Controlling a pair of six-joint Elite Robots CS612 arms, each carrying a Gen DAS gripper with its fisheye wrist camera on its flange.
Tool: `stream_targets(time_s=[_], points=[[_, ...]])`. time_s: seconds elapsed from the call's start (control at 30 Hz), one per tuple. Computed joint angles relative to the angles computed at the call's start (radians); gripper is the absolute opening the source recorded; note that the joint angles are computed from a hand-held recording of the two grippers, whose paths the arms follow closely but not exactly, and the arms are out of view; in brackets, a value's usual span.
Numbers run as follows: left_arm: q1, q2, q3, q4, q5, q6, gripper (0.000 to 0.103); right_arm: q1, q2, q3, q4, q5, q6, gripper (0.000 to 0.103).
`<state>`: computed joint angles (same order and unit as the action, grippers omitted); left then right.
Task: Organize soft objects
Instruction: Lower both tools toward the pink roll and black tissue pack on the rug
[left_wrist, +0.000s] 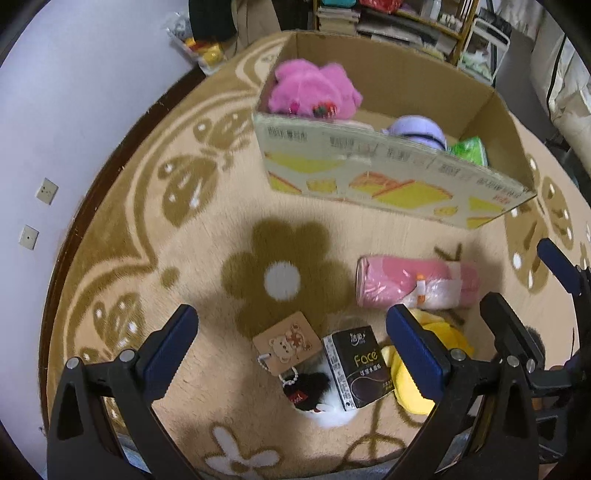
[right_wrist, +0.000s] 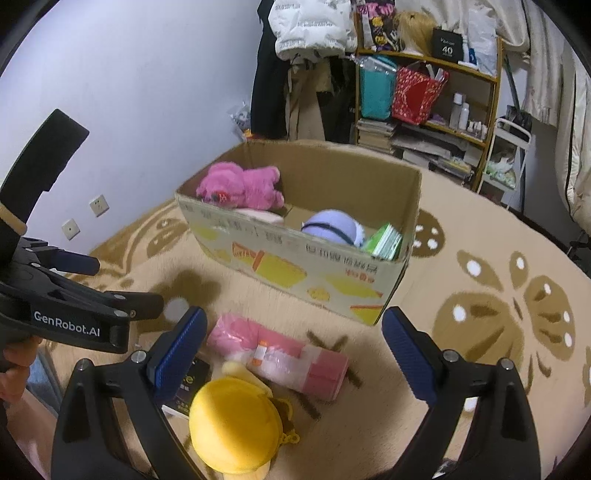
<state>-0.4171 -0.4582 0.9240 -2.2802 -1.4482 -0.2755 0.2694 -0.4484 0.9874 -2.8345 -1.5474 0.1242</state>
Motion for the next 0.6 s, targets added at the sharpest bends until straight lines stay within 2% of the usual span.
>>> stream_targets(time_s=[0.17, 0.4, 0.6], points=[[-0.001, 0.020, -0.029, 0.059, -0.011, -0.002, 0.101, -0.003, 0.014, -0.019, 0.051, 0.000, 0.013, 0.100], [0.000, 0.052, -0.082, 0.147, -0.017, 0.002, 0.101, -0.013, 0.036, -0.050, 0.129, 0.039, 0.037, 0.097], [-0.007, 0.074, -0.117, 0.203, -0.005, 0.038, 0.100, -0.021, 0.045, -0.059, 0.156, 0.055, 0.053, 0.097]])
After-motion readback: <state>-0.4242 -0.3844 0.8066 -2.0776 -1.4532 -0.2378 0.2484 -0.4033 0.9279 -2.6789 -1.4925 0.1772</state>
